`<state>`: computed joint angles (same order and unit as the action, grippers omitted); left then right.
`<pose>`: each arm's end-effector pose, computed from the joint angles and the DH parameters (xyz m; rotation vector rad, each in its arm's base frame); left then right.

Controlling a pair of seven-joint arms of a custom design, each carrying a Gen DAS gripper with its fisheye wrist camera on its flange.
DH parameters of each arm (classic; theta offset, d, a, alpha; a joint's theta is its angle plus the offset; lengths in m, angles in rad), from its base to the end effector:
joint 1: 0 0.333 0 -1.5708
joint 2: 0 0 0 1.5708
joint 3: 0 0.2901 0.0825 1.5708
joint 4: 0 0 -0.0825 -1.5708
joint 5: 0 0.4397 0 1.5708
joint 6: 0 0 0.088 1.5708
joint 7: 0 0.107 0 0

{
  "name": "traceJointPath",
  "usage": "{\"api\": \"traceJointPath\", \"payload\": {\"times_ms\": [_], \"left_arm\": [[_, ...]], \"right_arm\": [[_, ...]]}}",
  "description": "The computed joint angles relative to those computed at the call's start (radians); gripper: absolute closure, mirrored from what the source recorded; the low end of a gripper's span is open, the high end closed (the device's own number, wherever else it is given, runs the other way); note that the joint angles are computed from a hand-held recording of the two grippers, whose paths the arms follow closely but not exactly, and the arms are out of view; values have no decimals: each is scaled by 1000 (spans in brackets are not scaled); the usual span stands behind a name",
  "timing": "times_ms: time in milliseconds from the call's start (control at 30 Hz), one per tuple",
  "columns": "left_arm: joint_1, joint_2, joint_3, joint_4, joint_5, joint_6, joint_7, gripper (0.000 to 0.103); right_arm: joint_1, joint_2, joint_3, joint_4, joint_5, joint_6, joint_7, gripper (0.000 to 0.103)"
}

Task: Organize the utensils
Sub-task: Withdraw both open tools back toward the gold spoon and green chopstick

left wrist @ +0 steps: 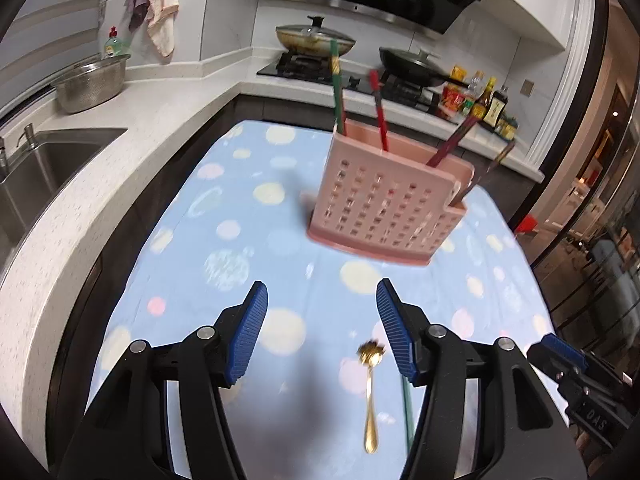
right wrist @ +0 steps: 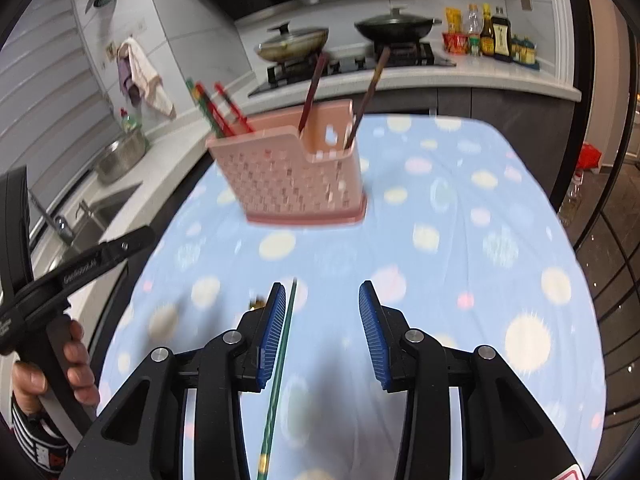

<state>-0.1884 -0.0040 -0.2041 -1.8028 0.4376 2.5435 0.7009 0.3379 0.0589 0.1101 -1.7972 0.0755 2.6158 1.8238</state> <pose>0.6126 -0.2595 0.5842 -1.9593 1.5874 -0.8885 0.6161 0.2925 0.5563 -1.8166 1.5753 -0.3277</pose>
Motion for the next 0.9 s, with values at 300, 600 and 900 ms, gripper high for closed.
{"api": "traceJointPath", "payload": {"times_ms": [300, 600, 900], "left_arm": [[6, -102, -30, -162, -74, -18, 9, 49], [13, -171, -58, -274, -130, -61, 2, 43], [16, -201, -74, -323, -172, -88, 16, 43]], "right_arm": [[41, -103, 14, -179, 74, -50, -55, 65], [79, -88, 24, -196, 103, -116, -140, 65], [88, -73, 30, -187, 102, -148, -161, 69]]}}
